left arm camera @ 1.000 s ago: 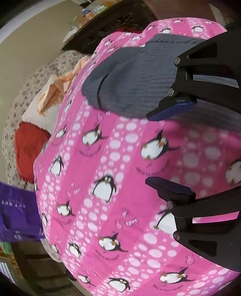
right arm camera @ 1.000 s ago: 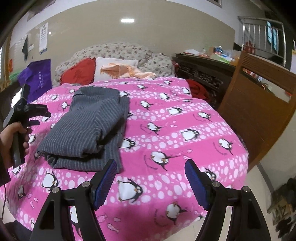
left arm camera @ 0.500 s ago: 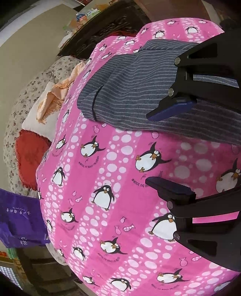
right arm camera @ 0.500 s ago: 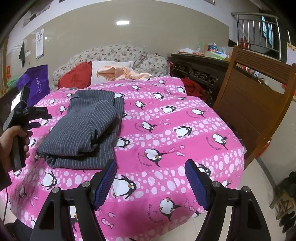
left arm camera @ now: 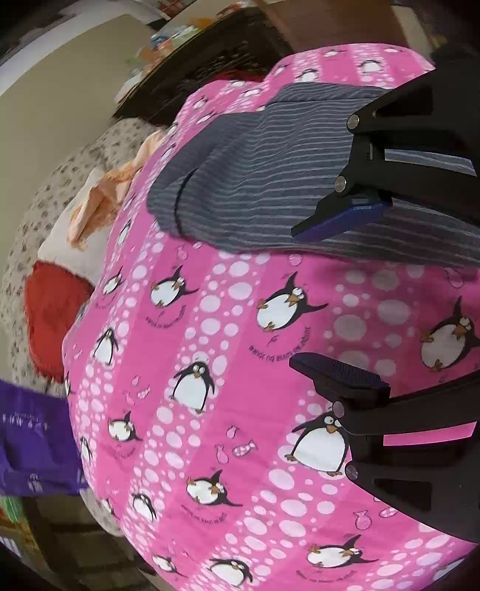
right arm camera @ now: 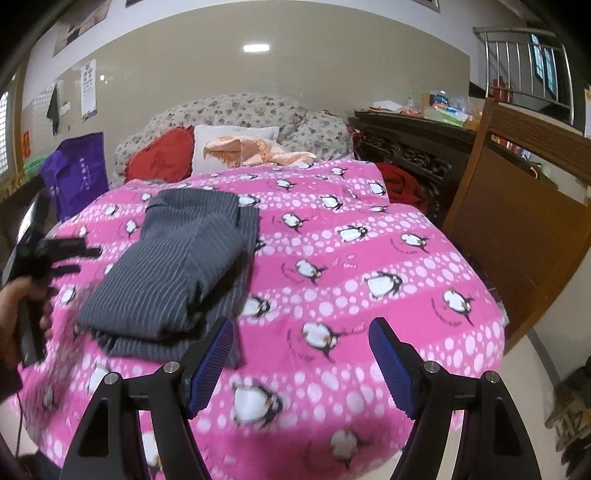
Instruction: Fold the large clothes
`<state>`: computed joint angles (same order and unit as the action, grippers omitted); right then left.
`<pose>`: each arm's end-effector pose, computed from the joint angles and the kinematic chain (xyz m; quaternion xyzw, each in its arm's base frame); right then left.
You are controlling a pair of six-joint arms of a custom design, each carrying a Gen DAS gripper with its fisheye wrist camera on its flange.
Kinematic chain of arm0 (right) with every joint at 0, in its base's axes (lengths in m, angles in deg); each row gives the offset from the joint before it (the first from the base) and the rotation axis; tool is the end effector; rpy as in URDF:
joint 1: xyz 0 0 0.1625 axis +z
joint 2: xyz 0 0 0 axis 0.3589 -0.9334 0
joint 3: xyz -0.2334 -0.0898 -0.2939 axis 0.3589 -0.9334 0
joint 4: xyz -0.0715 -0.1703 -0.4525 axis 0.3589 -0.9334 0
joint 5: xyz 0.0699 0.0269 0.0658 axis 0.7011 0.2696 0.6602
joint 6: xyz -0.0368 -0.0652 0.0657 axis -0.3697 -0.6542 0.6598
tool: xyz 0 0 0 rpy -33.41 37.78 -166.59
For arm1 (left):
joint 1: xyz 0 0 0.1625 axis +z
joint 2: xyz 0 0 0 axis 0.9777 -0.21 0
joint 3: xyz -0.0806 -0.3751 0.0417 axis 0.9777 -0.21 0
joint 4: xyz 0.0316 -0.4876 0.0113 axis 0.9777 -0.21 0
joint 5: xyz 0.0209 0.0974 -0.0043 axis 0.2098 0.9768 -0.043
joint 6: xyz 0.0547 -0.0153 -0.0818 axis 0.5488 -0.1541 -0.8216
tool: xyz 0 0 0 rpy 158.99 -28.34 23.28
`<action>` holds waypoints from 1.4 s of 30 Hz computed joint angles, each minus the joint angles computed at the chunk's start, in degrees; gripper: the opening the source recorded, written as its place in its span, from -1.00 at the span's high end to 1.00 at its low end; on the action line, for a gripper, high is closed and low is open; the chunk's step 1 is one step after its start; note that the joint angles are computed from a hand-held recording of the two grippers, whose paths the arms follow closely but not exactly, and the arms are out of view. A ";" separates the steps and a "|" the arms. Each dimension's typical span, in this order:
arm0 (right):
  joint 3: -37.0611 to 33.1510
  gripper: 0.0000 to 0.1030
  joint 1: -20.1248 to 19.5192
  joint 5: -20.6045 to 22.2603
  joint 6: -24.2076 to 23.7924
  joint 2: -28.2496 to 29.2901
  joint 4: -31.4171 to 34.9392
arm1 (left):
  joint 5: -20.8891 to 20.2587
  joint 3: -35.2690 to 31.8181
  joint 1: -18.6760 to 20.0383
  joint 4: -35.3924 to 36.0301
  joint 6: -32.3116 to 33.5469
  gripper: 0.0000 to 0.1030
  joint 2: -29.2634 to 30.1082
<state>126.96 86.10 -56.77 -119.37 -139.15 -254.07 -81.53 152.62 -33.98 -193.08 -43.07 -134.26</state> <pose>0.1874 -0.3149 0.1414 0.3191 -0.8426 0.3283 0.2837 -0.0255 -0.3334 0.2220 -0.1801 0.8295 -0.4431 0.2883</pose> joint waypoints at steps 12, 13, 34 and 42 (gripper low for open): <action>-22.93 -0.54 -10.06 23.65 7.42 19.37 28.52 | -15.34 -1.36 8.88 -34.91 35.82 -0.33 14.29; -24.78 -0.54 -10.86 24.82 8.47 21.53 30.54 | -16.06 -1.47 9.76 -36.96 37.42 -0.40 15.27; -38.50 -0.21 -14.39 37.12 -0.56 37.84 40.28 | -40.30 -1.49 20.35 -58.15 53.98 -0.73 22.57; -36.61 0.26 -11.72 31.41 2.14 40.36 29.20 | -29.51 -0.07 13.54 -59.09 52.49 0.08 24.28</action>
